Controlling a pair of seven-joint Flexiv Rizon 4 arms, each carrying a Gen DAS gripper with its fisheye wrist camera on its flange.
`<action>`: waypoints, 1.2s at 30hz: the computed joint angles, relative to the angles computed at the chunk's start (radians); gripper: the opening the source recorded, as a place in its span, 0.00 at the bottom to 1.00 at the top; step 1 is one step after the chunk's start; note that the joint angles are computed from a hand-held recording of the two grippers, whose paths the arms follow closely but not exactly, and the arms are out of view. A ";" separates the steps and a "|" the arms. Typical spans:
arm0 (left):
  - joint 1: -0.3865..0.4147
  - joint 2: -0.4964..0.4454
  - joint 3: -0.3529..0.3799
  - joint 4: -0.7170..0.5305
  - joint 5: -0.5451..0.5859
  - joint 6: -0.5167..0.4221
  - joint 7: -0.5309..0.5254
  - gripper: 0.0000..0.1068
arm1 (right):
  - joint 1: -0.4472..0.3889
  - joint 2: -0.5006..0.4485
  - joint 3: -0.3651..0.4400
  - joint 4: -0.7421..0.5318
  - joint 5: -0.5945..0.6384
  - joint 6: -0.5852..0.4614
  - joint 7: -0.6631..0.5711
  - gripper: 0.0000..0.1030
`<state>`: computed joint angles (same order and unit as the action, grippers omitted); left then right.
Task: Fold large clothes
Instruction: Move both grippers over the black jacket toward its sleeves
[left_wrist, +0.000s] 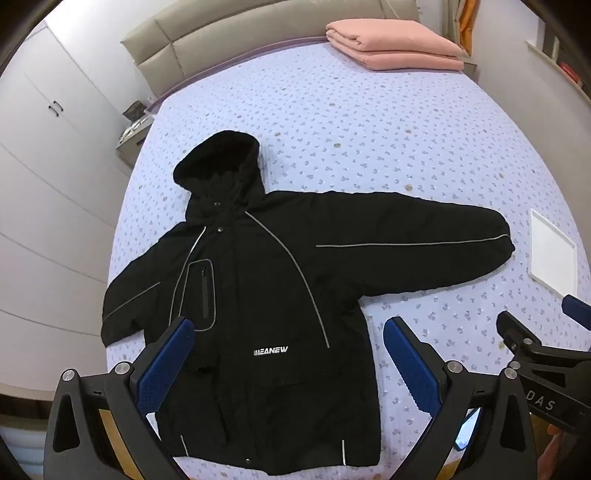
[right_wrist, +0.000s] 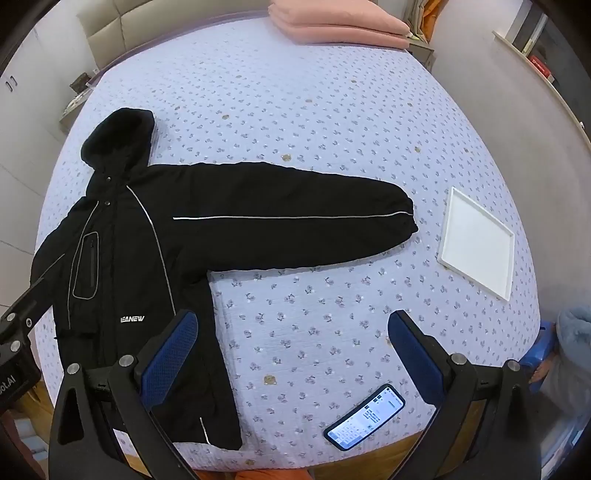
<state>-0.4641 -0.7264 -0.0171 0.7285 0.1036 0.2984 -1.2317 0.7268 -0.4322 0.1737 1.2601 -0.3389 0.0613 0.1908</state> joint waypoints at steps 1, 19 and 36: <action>0.000 0.002 0.001 0.004 0.001 0.003 -0.003 0.96 | 0.004 -0.009 -0.001 -0.018 -0.002 -0.012 -0.006 1.00; 0.016 0.019 0.022 0.011 0.016 0.035 -0.052 0.96 | 0.037 -0.051 -0.015 -0.095 -0.009 -0.057 -0.036 1.00; 0.170 0.040 0.086 0.000 0.075 0.042 -0.281 0.96 | 0.091 -0.241 -0.055 -0.384 -0.002 -0.101 -0.211 1.00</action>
<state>-0.2937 -0.6860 0.0692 0.7283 0.1782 0.3399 -1.5128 0.8183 -0.6732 0.1191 0.8761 -0.3409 -0.0392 -0.0204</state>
